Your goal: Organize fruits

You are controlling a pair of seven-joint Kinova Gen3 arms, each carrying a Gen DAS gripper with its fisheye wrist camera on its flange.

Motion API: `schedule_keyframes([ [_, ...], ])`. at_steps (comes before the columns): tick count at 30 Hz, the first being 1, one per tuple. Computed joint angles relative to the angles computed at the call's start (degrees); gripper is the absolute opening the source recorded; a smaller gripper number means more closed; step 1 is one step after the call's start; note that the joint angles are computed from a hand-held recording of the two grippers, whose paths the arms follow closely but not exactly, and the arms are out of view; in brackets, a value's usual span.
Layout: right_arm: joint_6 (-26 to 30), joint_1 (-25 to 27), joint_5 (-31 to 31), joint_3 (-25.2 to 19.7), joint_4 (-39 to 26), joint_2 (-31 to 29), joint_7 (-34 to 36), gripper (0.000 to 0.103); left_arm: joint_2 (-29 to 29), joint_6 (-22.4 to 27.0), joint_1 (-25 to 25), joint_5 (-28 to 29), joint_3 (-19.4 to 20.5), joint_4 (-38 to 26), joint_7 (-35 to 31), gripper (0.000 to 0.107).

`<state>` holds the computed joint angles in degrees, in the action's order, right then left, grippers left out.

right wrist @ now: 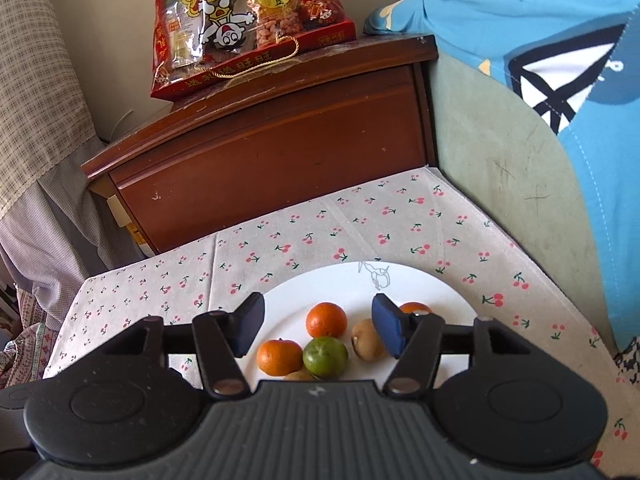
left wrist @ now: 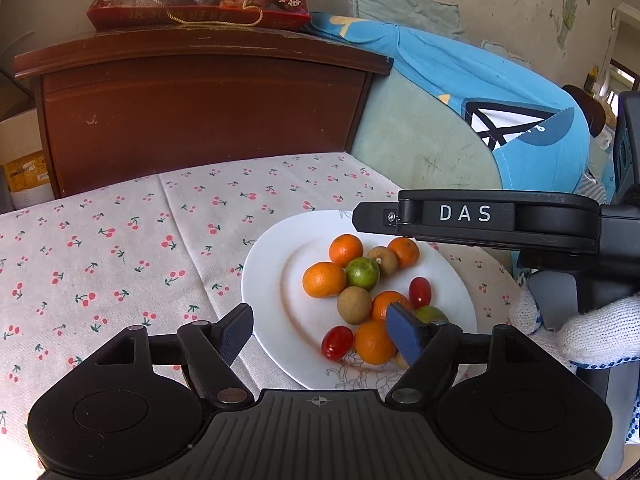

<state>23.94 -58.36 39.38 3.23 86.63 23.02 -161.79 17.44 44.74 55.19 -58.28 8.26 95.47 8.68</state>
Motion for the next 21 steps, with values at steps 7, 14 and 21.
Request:
schedule_keyframes([
  [7,8.7,-0.4,-0.1,-2.8,-1.8,-1.3,-0.1,0.076,0.4,9.7,1.4,6.5,1.4,-4.8,-3.8,0.087],
  [14,15.9,-0.7,1.3,-5.5,-1.9,-3.0,-5.0,0.086,1.4,19.5,3.2,10.4,2.1,-9.6,-4.2,0.09],
  [21,25.3,-0.5,0.7,-9.1,-3.3,-3.9,-7.2,0.092,3.5,28.1,4.3,14.9,1.9,-15.6,-5.8,0.091],
])
